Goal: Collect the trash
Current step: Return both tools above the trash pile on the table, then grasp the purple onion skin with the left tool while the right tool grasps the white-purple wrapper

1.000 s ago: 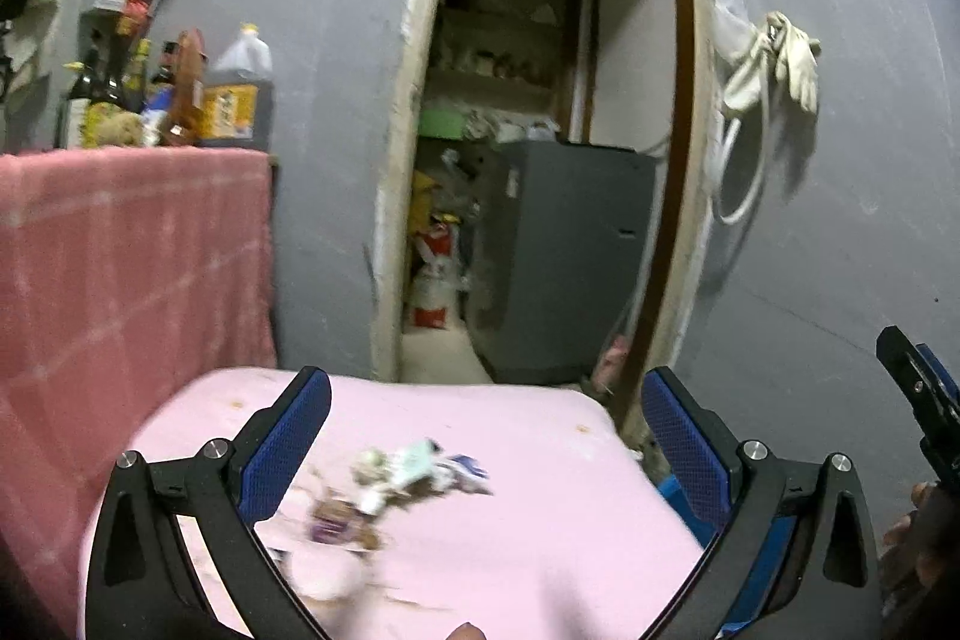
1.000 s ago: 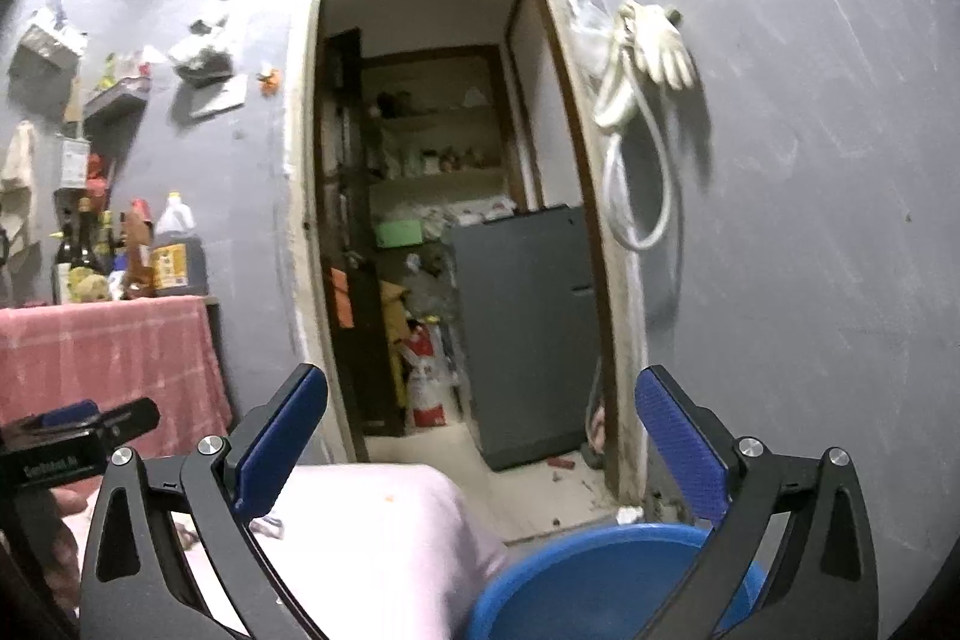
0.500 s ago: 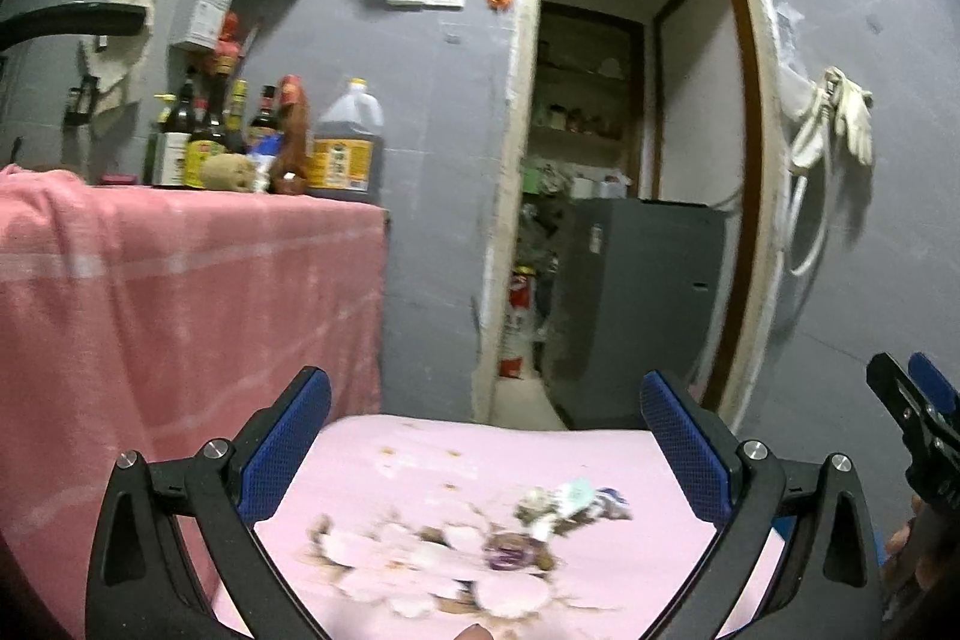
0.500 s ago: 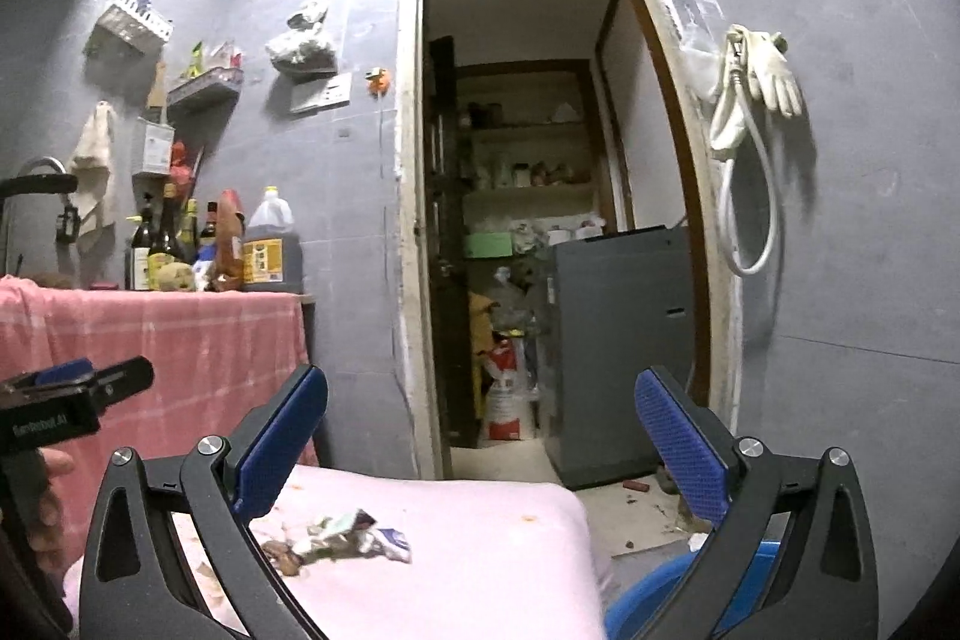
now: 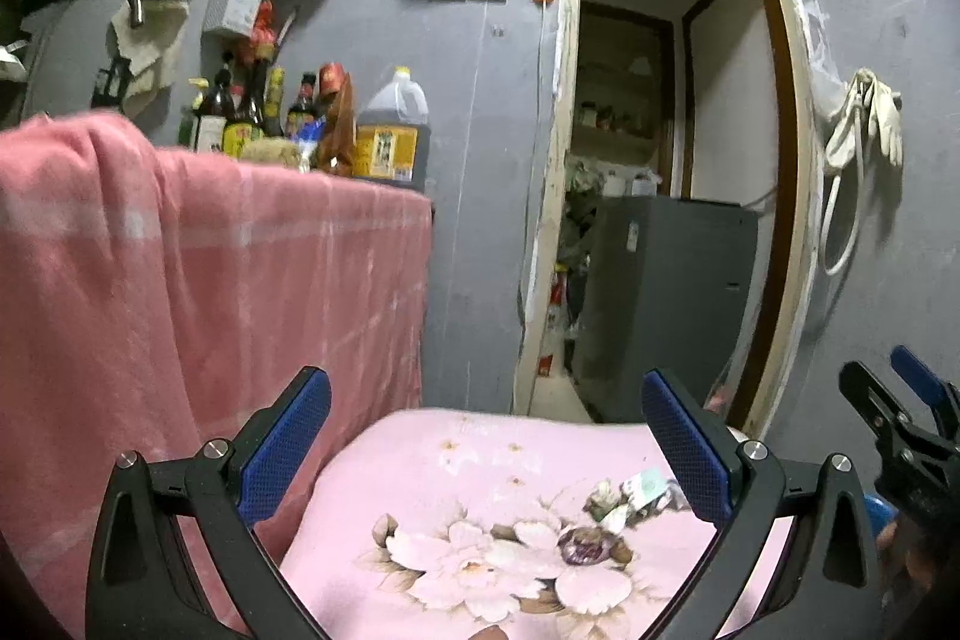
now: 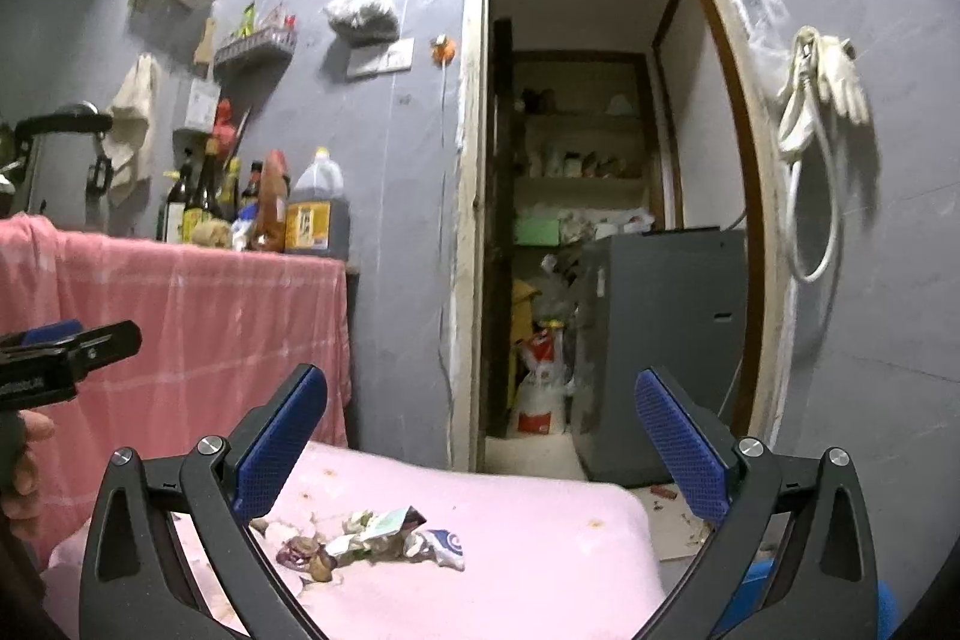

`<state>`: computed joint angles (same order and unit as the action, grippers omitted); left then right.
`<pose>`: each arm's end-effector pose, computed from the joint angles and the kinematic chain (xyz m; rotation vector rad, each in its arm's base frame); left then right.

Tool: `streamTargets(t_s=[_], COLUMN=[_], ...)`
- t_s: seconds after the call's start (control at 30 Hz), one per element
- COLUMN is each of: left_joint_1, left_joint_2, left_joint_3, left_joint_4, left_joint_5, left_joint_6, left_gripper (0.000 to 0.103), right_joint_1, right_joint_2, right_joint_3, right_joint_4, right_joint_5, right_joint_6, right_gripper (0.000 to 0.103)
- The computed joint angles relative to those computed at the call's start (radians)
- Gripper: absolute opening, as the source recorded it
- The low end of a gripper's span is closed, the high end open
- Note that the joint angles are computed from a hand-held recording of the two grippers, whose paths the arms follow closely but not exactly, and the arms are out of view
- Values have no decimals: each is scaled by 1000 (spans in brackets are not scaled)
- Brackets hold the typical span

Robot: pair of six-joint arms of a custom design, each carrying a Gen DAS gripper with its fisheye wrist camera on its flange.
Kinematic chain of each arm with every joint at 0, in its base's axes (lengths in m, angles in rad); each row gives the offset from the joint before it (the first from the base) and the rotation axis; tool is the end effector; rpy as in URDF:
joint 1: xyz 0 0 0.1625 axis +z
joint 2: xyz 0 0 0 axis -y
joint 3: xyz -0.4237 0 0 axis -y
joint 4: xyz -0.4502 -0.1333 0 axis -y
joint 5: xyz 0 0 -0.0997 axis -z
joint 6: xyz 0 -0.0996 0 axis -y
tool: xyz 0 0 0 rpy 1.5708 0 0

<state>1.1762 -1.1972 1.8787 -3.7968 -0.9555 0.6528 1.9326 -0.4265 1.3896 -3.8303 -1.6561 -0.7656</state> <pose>-0.0500 -0.6163 0.3709 0.4204 1.8492 -1.6758 0.3876 -0.6716 0.0373 1.1573 -1.9690 1.6742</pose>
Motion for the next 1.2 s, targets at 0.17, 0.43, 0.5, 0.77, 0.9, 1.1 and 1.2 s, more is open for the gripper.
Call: streamTargets(t_s=[0.17, 0.43, 0.5, 0.77, 0.9, 1.1, 1.2], left_joint_1=[30, 88, 92, 110, 118, 138, 145], left_joint_2=[14, 39, 48, 54, 53, 61, 72], left_joint_3=[-27, -93, -108, -146, -160, -211, -243], left_joint_4=[96, 372, 409, 648, 752, 922, 988], left_joint_5=[15, 1, 6, 0, -23, -91, -120], left_joint_6=[-31, -258, -269, -322, -355, -425, -450], left_gripper=[101, 101, 100, 71, 56, 50, 48], right_joint_1=[-7, -13, -19, -37, -37, -37, -40], right_joint_2=[21, 51, 48, 40, 53, 79, 88], right_joint_3=[-62, -138, -145, -191, -233, -301, -335], right_joint_4=[162, 386, 451, 691, 778, 911, 987], right_joint_5=[-48, -190, -208, -226, -243, -279, -282], right_joint_6=[34, 100, 121, 197, 215, 243, 267], right_gripper=[103, 101, 99, 83, 73, 52, 51])
